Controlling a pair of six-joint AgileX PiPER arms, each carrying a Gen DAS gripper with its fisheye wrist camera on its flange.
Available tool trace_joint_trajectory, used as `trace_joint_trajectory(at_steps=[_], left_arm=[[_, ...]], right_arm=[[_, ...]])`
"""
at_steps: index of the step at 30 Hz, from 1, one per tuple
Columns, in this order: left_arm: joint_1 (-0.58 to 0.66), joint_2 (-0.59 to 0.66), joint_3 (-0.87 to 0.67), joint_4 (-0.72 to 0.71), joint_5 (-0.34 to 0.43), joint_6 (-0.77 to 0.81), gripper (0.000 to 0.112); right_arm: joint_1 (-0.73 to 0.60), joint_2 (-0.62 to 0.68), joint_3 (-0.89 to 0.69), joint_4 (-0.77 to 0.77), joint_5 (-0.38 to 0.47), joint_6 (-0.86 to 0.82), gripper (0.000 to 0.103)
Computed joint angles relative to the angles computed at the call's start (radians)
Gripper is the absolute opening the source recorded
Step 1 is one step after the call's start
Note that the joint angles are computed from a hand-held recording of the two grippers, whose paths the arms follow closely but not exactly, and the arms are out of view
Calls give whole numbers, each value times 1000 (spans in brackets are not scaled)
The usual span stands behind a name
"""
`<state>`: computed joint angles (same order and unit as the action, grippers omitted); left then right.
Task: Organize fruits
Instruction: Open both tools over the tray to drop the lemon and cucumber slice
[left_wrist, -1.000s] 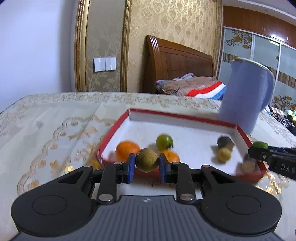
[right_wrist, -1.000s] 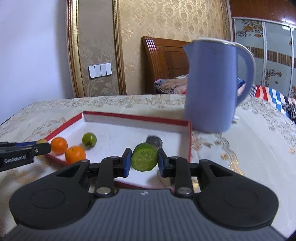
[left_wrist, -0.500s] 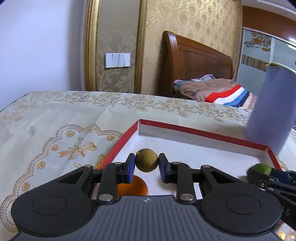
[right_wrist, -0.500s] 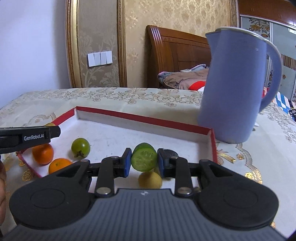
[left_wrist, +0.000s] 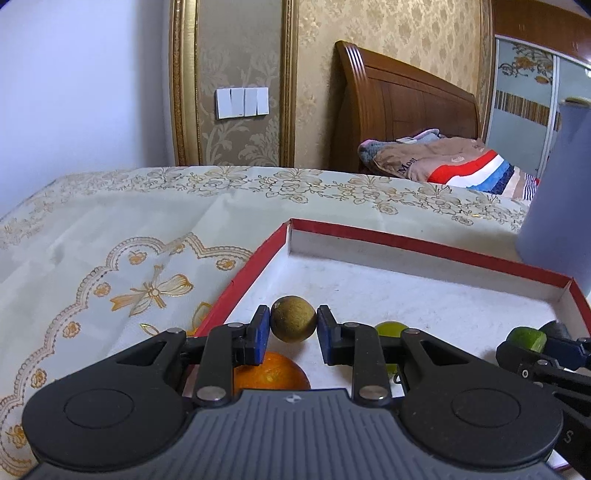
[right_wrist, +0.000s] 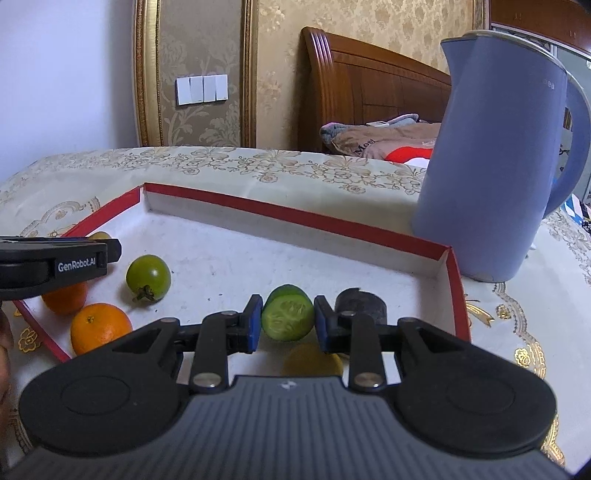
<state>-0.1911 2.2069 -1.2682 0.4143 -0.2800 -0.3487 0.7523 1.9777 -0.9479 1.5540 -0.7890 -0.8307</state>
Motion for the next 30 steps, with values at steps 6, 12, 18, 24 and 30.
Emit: trace_joint_trajectory(at_steps=[6, 12, 18, 24, 30], left_arm=[[4, -2, 10, -2, -17, 1, 27], [10, -5, 18, 16, -28, -14, 42], [28, -35, 84, -8, -125, 8, 78], [47, -83, 187, -68, -221, 97, 78], [124, -155, 320, 112, -331, -65, 78]], right_arm=[[2, 5, -3, 1, -1, 0, 29], [13, 0, 12, -14, -17, 27, 49], [46, -35, 61, -55, -73, 107, 70], [108, -109, 158, -70, -185, 228, 75], [172, -159, 222, -6, -262, 275, 82]])
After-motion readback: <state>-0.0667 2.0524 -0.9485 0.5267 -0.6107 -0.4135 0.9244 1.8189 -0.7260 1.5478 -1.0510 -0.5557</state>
